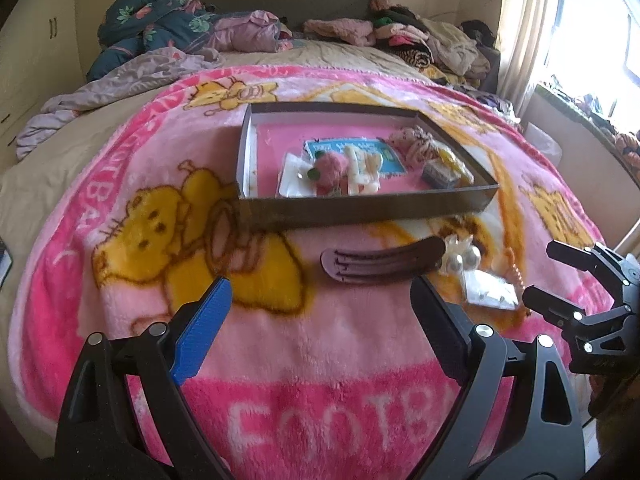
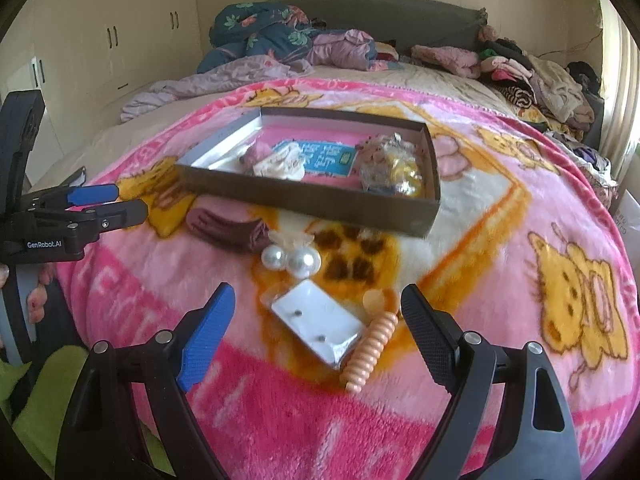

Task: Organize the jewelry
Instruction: 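Withdraw both tools from the tray toward the remaining jewelry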

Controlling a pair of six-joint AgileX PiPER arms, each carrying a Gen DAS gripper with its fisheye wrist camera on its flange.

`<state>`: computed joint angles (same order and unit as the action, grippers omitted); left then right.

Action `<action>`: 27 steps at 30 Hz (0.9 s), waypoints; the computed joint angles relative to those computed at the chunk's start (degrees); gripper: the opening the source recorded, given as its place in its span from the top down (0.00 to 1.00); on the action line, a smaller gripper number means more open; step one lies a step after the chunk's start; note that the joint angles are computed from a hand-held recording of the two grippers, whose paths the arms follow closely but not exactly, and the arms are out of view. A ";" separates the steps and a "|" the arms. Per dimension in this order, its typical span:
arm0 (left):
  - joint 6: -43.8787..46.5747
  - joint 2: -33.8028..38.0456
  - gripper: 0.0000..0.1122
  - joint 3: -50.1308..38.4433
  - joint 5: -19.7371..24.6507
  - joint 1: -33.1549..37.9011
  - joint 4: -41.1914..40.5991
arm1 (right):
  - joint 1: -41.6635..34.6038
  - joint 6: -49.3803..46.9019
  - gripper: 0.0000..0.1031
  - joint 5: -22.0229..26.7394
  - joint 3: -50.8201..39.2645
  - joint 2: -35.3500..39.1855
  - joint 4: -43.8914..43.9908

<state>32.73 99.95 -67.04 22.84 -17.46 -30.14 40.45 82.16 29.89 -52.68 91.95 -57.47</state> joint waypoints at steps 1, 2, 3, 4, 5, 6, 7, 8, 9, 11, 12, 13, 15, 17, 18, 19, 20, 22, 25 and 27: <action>-0.17 0.10 0.27 0.15 -0.05 -0.11 0.29 | 0.10 0.36 0.20 -0.14 0.45 -0.08 -0.26; -0.15 0.21 0.27 0.34 -0.12 -0.25 0.44 | 0.26 0.76 0.20 -0.06 0.80 -0.12 -0.53; -0.37 0.33 0.27 0.46 -0.16 -0.40 0.77 | 0.33 0.98 0.20 -0.14 1.18 -0.22 -0.67; -0.25 0.46 0.27 0.68 -0.15 -0.63 0.78 | 0.35 1.34 0.20 -0.35 1.66 -0.44 -0.91; -0.25 0.55 0.27 0.80 -0.23 -0.81 0.87 | 0.35 1.82 0.20 -0.51 2.19 -0.72 -1.21; -0.59 0.65 0.27 0.91 -0.34 -1.06 1.30 | 0.24 2.14 0.20 -0.70 2.62 -0.91 -1.51; -0.61 0.87 0.27 1.03 -0.33 -1.29 1.24 | 0.19 2.76 0.20 -0.75 3.23 -1.21 -2.00; -0.77 0.99 0.27 1.01 -0.21 -1.50 1.26 | 0.14 3.31 0.20 -0.72 3.81 -1.48 -2.35; -1.13 1.27 0.27 0.90 -0.08 -1.71 1.53 | 0.10 3.74 0.20 -0.66 4.34 -1.77 -2.56; -1.65 1.71 0.27 1.05 -0.10 -2.32 1.98 | -0.39 5.20 0.20 -1.22 5.73 -2.27 -3.25; -1.89 1.93 0.27 1.04 -0.01 -2.58 2.17 | -0.38 6.23 0.20 -1.30 6.40 -2.49 -3.79; -2.32 2.18 0.27 0.87 0.15 -2.85 2.47 | -0.59 7.30 0.20 -1.39 7.04 -2.68 -4.30; -2.88 2.45 0.27 0.73 0.17 -3.26 2.89 | -1.21 8.25 0.20 -2.07 7.99 -2.96 -4.52; -3.48 2.72 0.27 0.54 -0.02 -3.91 3.55 | -1.47 9.11 0.20 -2.17 8.49 -2.92 -4.86; -4.15 2.88 0.27 0.39 -0.10 -4.35 4.20 | -1.77 9.38 0.21 -2.59 8.75 -2.87 -4.99; -4.05 3.05 0.27 0.26 0.03 -4.67 4.07 | -1.96 9.86 0.22 -3.00 9.00 -2.81 -5.39; -4.02 3.17 0.27 0.10 0.10 -5.14 4.04 | -2.07 10.50 0.24 -3.31 9.26 -2.70 -5.92; -4.93 3.55 0.27 -0.37 0.11 -6.10 5.14 | -2.62 10.80 0.28 -4.33 9.56 -2.31 -6.14; -3.88 4.17 0.27 -1.15 0.72 -7.22 4.21 | -3.45 10.17 0.38 -6.16 9.87 -1.64 -5.54; -3.63 4.69 0.27 -1.65 0.85 -7.91 3.96 | -4.04 11.24 0.42 -7.25 10.43 -1.45 -6.29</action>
